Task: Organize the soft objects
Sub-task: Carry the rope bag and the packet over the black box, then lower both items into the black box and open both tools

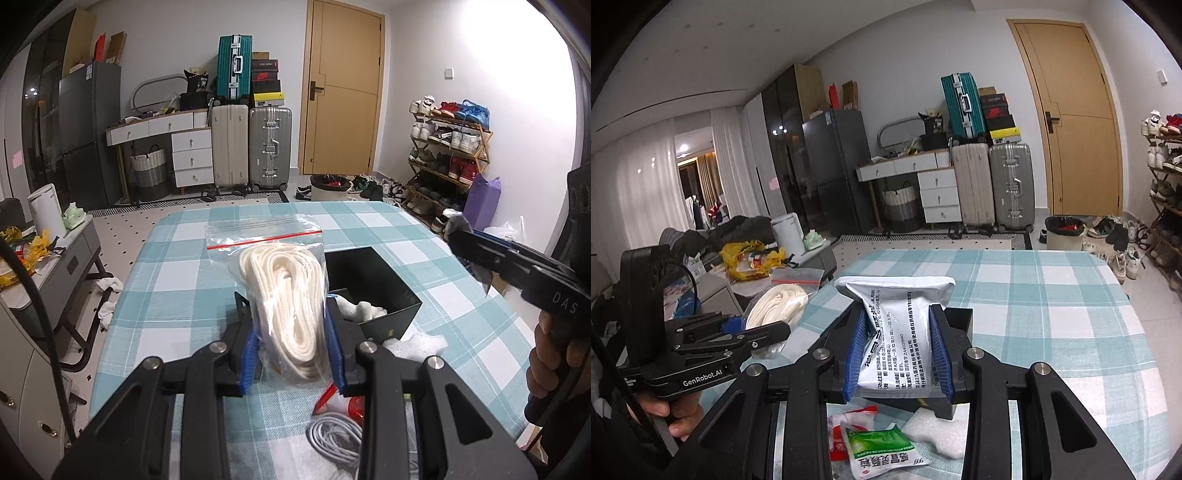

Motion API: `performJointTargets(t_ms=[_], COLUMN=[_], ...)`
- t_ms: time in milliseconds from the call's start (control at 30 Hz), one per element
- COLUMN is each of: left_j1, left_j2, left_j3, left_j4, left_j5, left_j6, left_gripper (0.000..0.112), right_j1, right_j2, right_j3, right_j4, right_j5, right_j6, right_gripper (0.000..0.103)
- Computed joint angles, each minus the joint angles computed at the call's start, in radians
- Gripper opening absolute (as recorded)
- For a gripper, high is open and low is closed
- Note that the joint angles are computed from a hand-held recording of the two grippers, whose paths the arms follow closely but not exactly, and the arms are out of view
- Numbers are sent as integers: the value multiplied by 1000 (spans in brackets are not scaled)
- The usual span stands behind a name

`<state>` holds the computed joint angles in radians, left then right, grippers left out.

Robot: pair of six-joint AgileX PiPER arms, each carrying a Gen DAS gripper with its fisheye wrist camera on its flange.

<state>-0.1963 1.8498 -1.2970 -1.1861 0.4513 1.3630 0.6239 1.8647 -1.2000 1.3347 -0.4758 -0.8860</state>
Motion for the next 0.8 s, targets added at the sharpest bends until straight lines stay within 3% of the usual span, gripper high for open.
performJointTargets(t_ms=[300,400,800], left_j1=[-40,-49,-87], left_j2=[87,107,221], left_j3=[-109,-135,-278], left_j4=[120,130,243], left_j5=[-4,-1,23], left_j6=[-127,-139,-260], left_gripper=[30,30,30], right_j1=[-59,-67,-120], right_j2=[107,153,283], right_j3=[-118,-175,-329], right_j4=[109,204,393], right_j5=[86,86,146], right_j6=[-157,-281,-509], right_gripper=[33,33,34])
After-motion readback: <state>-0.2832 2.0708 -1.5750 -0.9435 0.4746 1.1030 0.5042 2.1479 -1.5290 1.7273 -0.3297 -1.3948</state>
